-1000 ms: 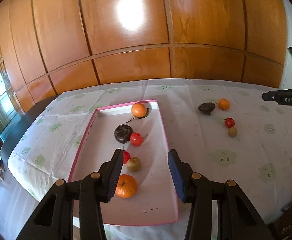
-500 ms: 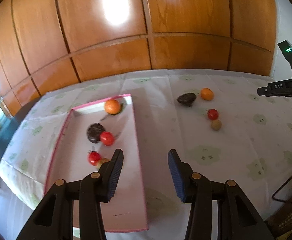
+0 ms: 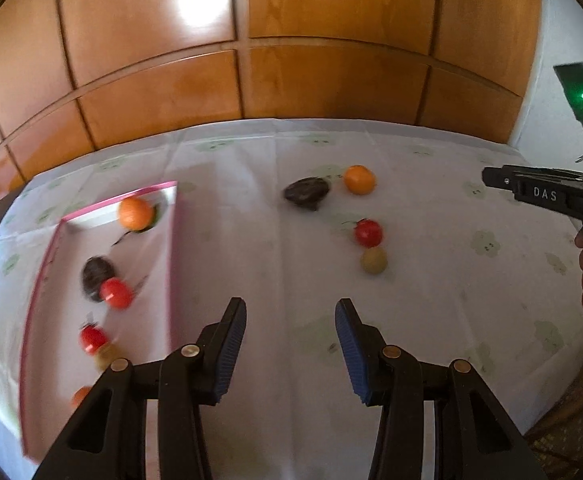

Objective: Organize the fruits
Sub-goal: 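Grasp the second small tan round fruit with the left tool, then carry the tan fruit toward the tray with the left tool while the right tool approaches the orange citrus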

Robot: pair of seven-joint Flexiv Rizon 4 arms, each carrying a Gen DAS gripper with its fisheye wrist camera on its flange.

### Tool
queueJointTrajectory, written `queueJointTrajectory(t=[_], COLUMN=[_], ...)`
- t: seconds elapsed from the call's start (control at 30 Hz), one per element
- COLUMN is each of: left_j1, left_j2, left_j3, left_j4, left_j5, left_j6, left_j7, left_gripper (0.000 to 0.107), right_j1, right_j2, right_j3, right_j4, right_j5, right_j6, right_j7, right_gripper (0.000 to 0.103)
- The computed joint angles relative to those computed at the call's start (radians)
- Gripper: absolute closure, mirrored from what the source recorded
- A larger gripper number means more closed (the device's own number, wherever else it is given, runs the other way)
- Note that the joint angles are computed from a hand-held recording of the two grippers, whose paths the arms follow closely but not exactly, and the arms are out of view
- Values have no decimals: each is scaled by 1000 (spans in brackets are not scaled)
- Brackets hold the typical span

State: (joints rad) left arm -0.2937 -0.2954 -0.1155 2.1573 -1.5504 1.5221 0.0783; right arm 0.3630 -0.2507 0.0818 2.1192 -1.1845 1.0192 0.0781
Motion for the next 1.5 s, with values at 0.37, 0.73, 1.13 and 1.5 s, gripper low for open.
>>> queueJointTrajectory(t=[0.37,0.73,1.13,1.5], left_j1=[60,211,430,622], left_j2=[-114,-202,-195,-187], left_j3=[-73,-244,-491,-650], left_j4=[-64,-79,17,110], left_j5=[354,483,524,638], left_j6=[-41,37,172,233], left_j7=[-264,-345,-364,-454], left_gripper=[50,83,83,83], right_j1=[0,-5,5,22], right_j2=[3,19,15,20], right_j3=[-2,7,19,22], right_j4=[-3,-10,-19,-19], right_j5=[-35,-163,-200,-248], right_j6=[9,-19,-57,-115], right_j7=[4,62,45,55], right_gripper=[71,71,71,71])
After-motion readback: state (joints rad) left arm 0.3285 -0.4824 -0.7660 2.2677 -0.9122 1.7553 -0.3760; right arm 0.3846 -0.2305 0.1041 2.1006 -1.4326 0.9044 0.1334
